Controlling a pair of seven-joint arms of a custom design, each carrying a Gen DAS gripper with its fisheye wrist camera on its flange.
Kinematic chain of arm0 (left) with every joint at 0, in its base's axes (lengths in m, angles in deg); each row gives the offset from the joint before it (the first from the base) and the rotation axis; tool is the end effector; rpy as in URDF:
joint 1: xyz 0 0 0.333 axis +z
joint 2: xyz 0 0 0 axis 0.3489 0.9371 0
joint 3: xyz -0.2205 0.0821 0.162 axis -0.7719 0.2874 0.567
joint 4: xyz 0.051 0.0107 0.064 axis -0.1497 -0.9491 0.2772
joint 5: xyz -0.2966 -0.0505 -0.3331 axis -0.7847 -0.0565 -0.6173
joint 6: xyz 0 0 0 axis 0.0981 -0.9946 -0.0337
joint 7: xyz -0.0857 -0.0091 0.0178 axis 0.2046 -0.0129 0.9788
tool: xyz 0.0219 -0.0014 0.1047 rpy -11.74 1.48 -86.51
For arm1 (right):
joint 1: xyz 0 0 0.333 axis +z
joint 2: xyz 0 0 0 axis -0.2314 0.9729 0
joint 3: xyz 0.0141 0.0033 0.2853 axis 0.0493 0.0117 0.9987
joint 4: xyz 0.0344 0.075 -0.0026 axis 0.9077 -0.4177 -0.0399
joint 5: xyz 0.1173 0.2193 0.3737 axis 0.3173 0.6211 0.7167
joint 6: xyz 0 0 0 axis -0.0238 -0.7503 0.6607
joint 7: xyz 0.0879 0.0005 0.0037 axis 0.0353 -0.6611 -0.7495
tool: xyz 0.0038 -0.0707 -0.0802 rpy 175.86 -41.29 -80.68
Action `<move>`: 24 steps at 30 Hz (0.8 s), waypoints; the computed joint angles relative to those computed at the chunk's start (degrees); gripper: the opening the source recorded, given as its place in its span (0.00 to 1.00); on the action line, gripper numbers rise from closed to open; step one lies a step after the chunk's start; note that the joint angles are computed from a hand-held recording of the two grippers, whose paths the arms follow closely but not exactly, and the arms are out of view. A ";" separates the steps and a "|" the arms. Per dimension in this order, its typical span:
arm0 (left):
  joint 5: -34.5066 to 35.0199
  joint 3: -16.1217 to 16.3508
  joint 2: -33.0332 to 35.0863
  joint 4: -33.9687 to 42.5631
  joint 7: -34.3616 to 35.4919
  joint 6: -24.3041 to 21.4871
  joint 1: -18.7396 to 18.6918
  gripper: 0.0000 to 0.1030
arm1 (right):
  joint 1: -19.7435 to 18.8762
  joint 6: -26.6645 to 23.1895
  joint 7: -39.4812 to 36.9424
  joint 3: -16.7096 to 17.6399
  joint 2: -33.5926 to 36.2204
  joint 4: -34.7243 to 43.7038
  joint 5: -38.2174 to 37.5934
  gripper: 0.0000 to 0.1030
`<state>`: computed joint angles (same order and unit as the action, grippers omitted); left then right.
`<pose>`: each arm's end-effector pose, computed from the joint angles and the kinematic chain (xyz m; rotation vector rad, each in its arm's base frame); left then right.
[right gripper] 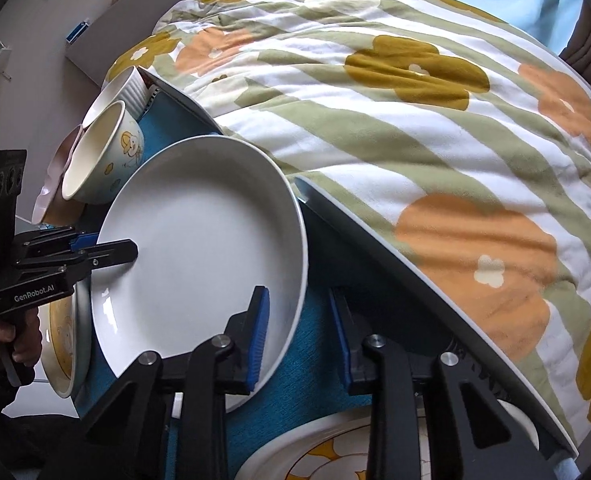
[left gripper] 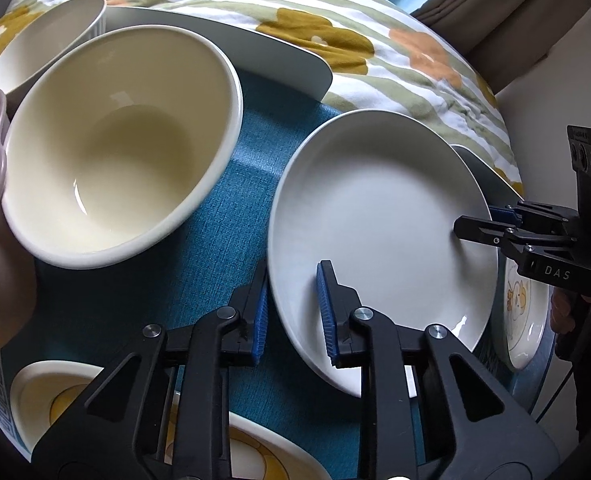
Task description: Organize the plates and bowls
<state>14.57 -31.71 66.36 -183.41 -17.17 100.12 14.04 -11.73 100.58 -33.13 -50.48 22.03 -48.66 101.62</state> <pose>0.6511 -0.2116 0.3992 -2.2800 2.0143 -0.6424 0.7254 0.0586 0.3443 -2.3695 1.3320 0.1465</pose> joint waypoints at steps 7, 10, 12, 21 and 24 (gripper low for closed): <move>2.40 0.20 0.19 0.53 -1.63 -0.23 -0.57 0.20 | 0.14 1.20 -0.44 0.35 -1.35 -2.30 1.56 0.19; 3.38 0.22 0.02 0.43 -2.35 0.01 -0.77 0.20 | 0.36 2.15 -0.41 0.30 -1.88 -3.08 1.57 0.19; 3.98 0.27 -0.07 0.41 -2.75 0.37 -0.86 0.19 | 0.25 2.64 -0.80 0.41 -2.32 -3.74 2.20 0.19; 5.45 0.32 -0.92 0.46 -3.13 -0.18 -1.01 0.19 | 0.45 3.92 -1.00 0.22 -3.85 -5.60 3.03 0.19; 5.75 0.32 -1.17 0.57 -3.13 -0.56 -1.14 0.19 | 0.56 3.76 -0.24 0.06 -4.15 -5.72 2.82 0.19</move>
